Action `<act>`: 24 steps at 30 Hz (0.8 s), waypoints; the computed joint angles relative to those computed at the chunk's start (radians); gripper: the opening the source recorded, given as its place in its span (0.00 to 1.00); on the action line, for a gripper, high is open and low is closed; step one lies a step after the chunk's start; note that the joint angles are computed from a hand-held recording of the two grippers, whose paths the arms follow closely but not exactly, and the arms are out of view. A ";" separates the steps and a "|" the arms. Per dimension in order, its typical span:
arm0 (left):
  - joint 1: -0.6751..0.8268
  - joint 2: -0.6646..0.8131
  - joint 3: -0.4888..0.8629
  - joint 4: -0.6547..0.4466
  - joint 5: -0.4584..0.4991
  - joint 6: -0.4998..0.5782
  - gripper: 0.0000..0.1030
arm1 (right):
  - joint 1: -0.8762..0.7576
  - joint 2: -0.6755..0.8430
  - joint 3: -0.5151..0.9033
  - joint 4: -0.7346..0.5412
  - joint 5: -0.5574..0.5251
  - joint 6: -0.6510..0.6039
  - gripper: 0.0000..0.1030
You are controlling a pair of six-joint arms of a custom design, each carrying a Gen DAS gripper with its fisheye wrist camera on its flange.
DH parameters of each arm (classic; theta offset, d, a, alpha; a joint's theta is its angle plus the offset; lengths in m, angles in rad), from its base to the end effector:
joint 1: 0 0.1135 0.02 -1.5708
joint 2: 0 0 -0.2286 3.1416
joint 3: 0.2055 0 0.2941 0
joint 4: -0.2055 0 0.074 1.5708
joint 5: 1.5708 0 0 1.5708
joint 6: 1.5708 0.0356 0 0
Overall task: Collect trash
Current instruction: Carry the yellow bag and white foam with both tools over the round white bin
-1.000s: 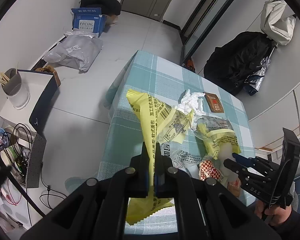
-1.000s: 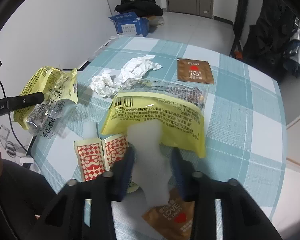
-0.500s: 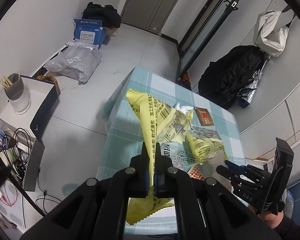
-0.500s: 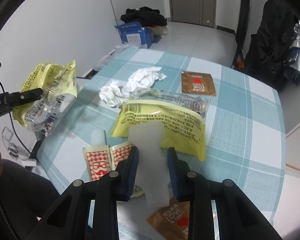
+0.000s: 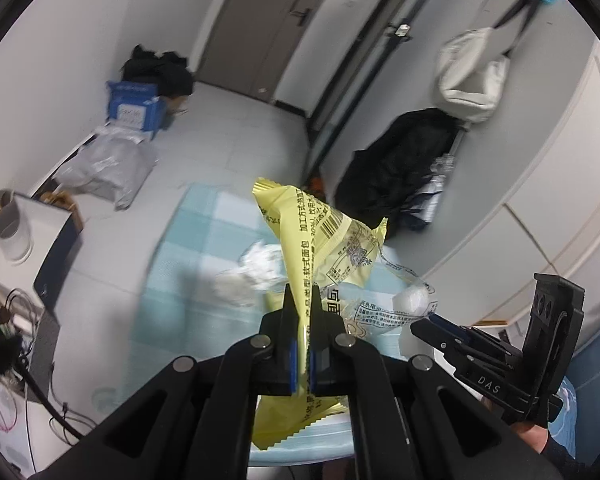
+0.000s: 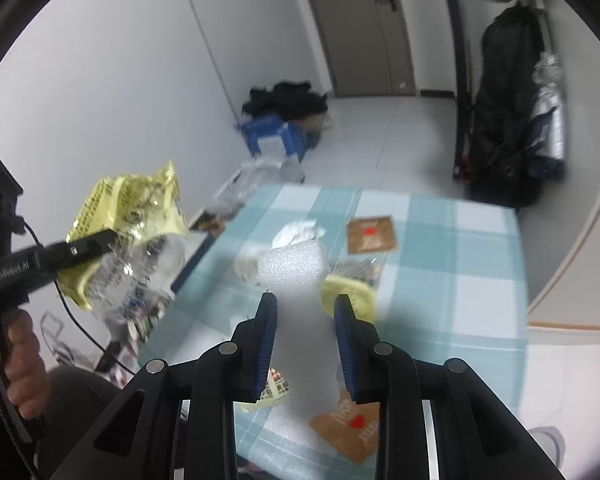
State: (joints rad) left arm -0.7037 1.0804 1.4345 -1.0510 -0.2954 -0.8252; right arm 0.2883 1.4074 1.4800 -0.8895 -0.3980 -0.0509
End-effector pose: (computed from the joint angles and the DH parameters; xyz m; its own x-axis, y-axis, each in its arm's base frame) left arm 0.1931 -0.1503 0.4019 -0.6617 -0.3603 -0.6575 -0.0550 0.8980 -0.4366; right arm 0.3208 0.1095 0.3419 -0.6718 -0.2481 -0.6980 -0.5513 0.7968 0.2474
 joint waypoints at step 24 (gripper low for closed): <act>-0.246 0.739 0.861 -0.014 0.095 0.164 0.00 | -0.871 0.025 0.441 -0.303 -0.431 -0.212 0.27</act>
State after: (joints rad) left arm -0.9493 1.8191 2.2959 -1.0646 -0.2004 -0.6612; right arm -0.5830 1.4327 1.9208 -1.1922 -0.8292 -0.2625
